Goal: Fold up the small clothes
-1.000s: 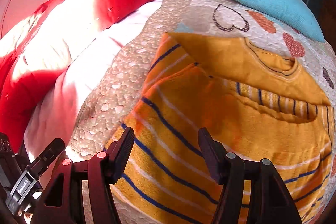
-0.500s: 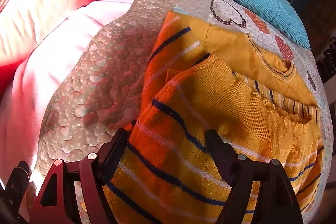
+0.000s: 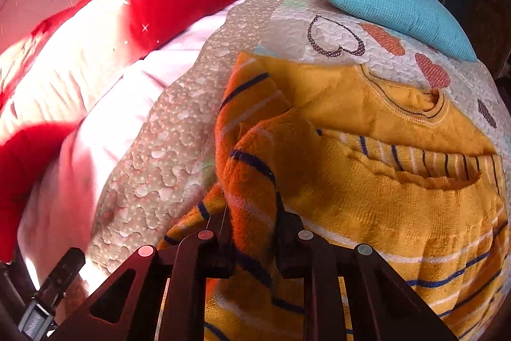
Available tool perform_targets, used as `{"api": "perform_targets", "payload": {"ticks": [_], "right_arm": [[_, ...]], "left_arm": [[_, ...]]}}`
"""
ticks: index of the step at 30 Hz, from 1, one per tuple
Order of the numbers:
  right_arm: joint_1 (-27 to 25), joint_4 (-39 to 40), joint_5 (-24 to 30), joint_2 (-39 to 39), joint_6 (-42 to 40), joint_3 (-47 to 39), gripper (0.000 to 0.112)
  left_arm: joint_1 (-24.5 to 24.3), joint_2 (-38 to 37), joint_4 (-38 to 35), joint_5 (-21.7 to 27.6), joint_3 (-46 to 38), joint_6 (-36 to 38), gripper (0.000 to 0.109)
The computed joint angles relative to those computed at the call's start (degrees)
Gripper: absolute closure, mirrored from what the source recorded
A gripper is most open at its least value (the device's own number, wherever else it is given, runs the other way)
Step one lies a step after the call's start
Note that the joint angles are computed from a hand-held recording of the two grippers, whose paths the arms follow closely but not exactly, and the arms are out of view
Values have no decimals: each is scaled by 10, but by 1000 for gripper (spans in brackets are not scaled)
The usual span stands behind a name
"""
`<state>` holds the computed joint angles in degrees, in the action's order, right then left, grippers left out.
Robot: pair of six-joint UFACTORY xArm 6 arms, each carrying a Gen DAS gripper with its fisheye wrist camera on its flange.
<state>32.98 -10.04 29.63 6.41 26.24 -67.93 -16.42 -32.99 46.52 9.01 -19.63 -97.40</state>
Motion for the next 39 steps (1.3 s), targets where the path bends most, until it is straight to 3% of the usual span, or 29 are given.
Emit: {"api": "perform_targets", "payload": {"ticks": [7,12,14,16,17,18,22,24,26,31,34,39], "right_arm": [[-135,174,-68,-179,-142,150,93],[-287,300,-72,-276,-242,257,93],[-341,398,-48,-276,-333,276,90],[-388,504,-17,-280,-424,288,79],[-404,537,-17,-291,-452,299,72],[-416,548,-19,-305,-464,310,72],[-450,539,-5,-352,-484,318,71],[-461,584,15,-377,-535,312,57],[-462,649,39,-402,-587,307,50],[-424,674,93,-404,-628,284,48],[-410,687,95,-415,-668,308,42],[-441,732,133,-431,-727,344,39]], "left_arm": [[-40,4,139,51,-36,-120,30],[-76,35,218,66,-71,-186,30],[-93,58,236,62,-89,-199,30],[-111,83,210,58,-107,-162,30],[-126,92,177,65,-117,-124,30],[-138,100,153,67,-125,-93,30],[-202,108,86,108,-150,9,30],[-232,112,63,136,-163,49,30],[-251,114,39,154,-172,78,30],[-270,135,-32,148,-200,137,30],[-284,158,-49,138,-227,166,30],[-334,245,-28,158,-328,239,29]]}}
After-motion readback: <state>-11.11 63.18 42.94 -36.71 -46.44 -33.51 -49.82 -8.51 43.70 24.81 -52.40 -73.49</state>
